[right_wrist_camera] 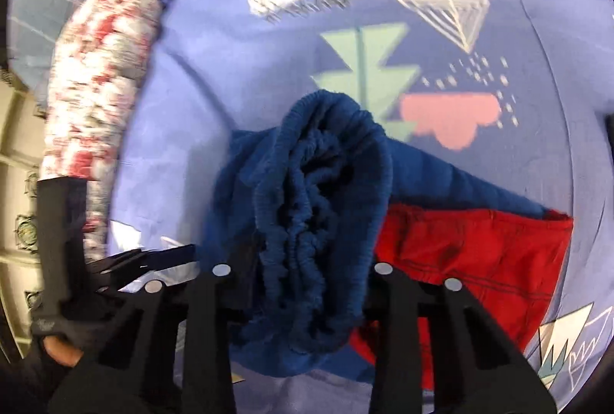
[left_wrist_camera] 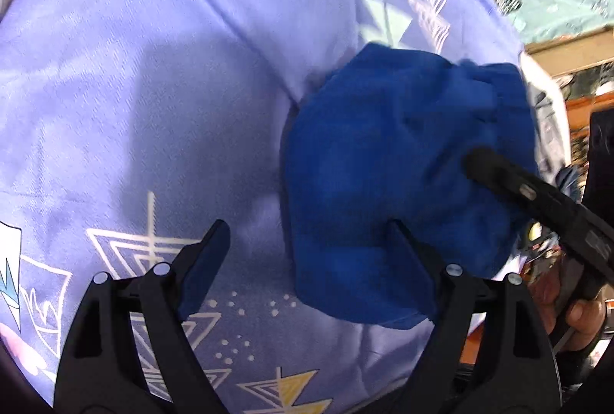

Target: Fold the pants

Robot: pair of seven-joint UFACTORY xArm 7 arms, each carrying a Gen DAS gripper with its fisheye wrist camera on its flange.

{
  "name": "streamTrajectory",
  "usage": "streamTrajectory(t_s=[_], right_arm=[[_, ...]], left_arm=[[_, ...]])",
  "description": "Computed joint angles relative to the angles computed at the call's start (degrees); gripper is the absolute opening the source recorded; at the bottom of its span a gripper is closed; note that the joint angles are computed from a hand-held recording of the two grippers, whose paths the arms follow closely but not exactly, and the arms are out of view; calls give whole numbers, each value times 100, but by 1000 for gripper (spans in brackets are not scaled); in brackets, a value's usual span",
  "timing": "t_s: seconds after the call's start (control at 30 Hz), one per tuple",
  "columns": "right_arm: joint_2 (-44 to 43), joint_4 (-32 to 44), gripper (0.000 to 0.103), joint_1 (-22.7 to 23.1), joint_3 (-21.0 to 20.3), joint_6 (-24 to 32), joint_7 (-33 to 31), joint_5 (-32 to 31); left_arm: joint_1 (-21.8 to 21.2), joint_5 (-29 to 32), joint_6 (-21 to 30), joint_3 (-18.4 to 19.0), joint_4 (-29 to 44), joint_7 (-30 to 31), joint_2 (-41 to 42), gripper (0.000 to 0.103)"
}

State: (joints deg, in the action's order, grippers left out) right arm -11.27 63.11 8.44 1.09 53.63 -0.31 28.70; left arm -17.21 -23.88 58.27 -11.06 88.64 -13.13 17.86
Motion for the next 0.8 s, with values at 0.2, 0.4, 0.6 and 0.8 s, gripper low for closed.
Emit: streamTrajectory(t_s=[0.2,0.4,0.6,0.8], right_arm=[[-862,-150,33,155,-562,163,-1364,1695],[-1923,-1455,34,-411,-1010,34,-1286,1605],[-2033,-2578,42,-1092,-958,-18,-163,477],[-2192,-2358,62,-1165,-1026,256,142,-114]], left_arm=[[86,142,-140,115,59,-133,-179,86],[-22,104,55,-14,374,-138,161,86],[-390,338,518,-182,1244,-22,892,86],[-744,718,867,-145,2066,-81,1438,86]])
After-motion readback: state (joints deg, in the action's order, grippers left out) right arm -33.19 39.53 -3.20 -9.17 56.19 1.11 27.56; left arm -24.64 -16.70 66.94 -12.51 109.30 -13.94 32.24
